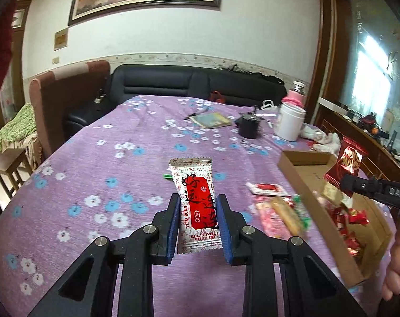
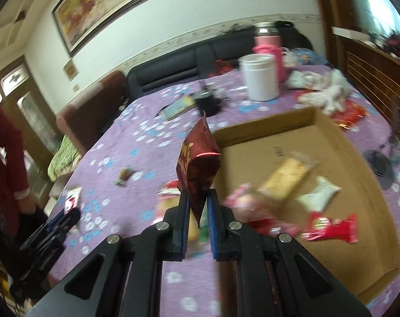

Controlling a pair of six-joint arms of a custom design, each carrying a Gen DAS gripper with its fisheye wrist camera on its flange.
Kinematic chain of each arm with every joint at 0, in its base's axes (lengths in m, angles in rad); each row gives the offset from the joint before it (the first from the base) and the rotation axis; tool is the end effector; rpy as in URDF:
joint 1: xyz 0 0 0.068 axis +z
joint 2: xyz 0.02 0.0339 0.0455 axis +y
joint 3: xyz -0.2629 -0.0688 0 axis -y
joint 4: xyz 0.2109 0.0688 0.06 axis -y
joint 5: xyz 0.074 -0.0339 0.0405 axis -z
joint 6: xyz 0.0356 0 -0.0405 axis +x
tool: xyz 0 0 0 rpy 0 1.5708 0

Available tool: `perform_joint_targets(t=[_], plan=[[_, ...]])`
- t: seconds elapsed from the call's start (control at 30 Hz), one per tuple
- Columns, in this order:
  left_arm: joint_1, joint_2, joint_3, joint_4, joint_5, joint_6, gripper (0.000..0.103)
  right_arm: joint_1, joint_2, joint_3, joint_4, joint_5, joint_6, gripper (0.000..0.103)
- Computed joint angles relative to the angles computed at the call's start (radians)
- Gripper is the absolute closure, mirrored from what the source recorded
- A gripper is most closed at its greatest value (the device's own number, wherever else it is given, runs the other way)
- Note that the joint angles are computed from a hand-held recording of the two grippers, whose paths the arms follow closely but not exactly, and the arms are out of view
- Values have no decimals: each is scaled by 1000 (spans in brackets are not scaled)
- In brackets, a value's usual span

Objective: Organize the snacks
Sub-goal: 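Carry the sachet in left tool while right tool carries foil bag over tray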

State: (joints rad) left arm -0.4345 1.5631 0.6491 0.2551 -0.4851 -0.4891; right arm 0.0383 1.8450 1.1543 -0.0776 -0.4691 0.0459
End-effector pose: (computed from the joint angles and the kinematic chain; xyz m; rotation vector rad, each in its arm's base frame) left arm 0.2589 -0.1018 0.1814 -0.3161 2.1197 0.0064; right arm 0.3671 0.0302 0.2050 -0.2241 2.2975 0.5893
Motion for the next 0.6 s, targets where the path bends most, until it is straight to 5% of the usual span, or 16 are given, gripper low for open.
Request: perform_joint_targets(t=[0.27, 0.6], plan=[[-136, 116, 245, -131, 18, 6, 75, -165, 105, 129, -54, -19, 45, 91], [-270, 461, 687, -289, 185, -21, 75, -197, 244, 288, -218, -27, 24, 91]])
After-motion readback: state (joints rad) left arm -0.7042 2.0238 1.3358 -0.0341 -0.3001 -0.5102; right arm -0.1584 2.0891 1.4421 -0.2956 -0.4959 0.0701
